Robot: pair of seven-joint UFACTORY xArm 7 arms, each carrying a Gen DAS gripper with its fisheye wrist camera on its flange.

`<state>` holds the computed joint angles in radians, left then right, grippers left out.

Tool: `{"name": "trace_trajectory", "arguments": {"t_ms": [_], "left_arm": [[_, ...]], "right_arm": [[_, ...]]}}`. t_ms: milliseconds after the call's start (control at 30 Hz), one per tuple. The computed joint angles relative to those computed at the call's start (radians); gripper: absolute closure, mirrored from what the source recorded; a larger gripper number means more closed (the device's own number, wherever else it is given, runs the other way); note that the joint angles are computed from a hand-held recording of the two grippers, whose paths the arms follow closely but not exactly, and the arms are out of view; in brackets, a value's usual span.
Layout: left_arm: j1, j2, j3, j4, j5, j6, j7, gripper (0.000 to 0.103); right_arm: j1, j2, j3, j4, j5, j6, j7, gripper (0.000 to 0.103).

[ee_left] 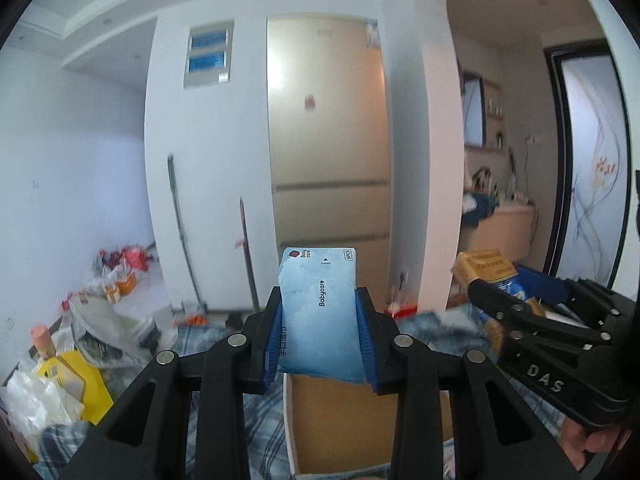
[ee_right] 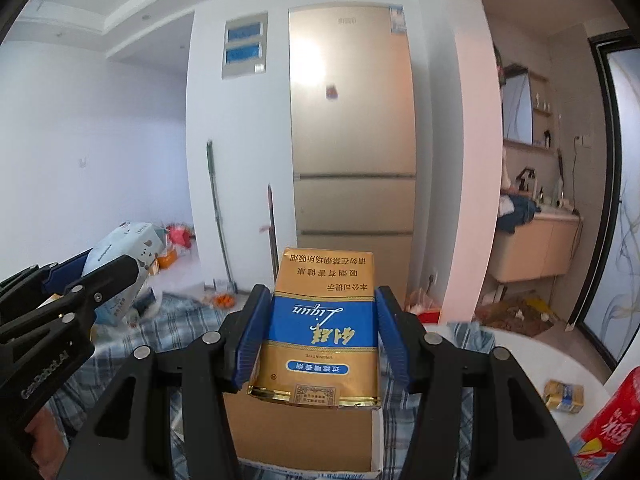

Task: Organize soft objects
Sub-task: 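Carry both packs over the box and open both grippers to drop them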

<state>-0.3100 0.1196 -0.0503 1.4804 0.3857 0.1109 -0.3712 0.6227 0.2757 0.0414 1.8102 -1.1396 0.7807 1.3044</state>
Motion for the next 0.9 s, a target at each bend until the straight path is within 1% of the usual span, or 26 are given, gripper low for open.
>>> {"name": "trace_trajectory", "arguments": {"t_ms": [67,100,167,233,267,333,400,467,533,633,733,767,800,833,867,900], "left_arm": [[0.016,0.043,-0.029,0.040,-0.068,0.060,0.076,0.068],[0.024,0.075,-0.047,0.076,-0.107,0.116,0.130,0.068],[0.027,0.127,-0.061,0.137,-0.164,0.205,0.197,0.068],[0.027,0.162,-0.066,0.173,-0.215,0.264,0.238,0.068],[0.022,0.183,-0.061,0.197,-0.225,0.295,0.248,0.068],[0.003,0.205,-0.037,0.209,-0.212,0.314,0.244,0.068],[-0.006,0.222,-0.024,0.220,-0.206,0.336,0.240,0.068],[-0.004,0.226,-0.026,0.218,-0.218,0.355,0.254,0.068],[-0.015,0.223,-0.012,0.202,-0.197,0.347,0.242,0.068],[-0.012,0.234,-0.016,0.212,-0.203,0.364,0.255,0.068],[-0.016,0.249,-0.013,0.226,-0.200,0.378,0.255,0.068],[-0.020,0.254,-0.008,0.232,-0.195,0.388,0.248,0.062],[-0.020,0.257,-0.007,0.237,-0.194,0.395,0.247,0.046],[-0.022,0.258,-0.002,0.235,-0.188,0.388,0.240,0.037],[-0.026,0.253,0.005,0.224,-0.178,0.369,0.227,0.028],[-0.035,0.246,0.019,0.210,-0.157,0.345,0.200,0.027]], "right_arm": [[-0.017,0.017,0.002,-0.004,0.044,-0.013,-0.018,0.050],[-0.023,0.025,0.001,-0.003,0.065,-0.016,-0.027,0.050],[-0.035,0.046,-0.002,0.000,0.120,-0.015,-0.058,0.050],[-0.049,0.070,-0.004,0.006,0.187,-0.017,-0.102,0.050],[-0.051,0.078,-0.009,0.006,0.213,-0.015,-0.115,0.050],[-0.062,0.095,-0.010,0.003,0.279,-0.025,-0.150,0.050],[-0.062,0.111,-0.018,0.006,0.319,-0.028,-0.172,0.050],[-0.057,0.122,-0.030,0.005,0.338,-0.030,-0.185,0.050],[-0.054,0.133,-0.036,0.008,0.360,-0.018,-0.209,0.050],[-0.060,0.142,-0.037,0.005,0.403,-0.025,-0.237,0.050],[-0.056,0.141,-0.044,-0.002,0.416,-0.033,-0.256,0.048],[-0.052,0.140,-0.048,-0.008,0.409,-0.047,-0.252,0.045],[-0.048,0.136,-0.053,-0.016,0.399,-0.060,-0.244,0.037],[-0.041,0.137,-0.061,-0.014,0.385,-0.057,-0.232,0.030],[-0.033,0.138,-0.067,-0.012,0.370,-0.052,-0.219,0.027],[-0.028,0.136,-0.071,-0.015,0.357,-0.051,-0.207,0.022]]}}
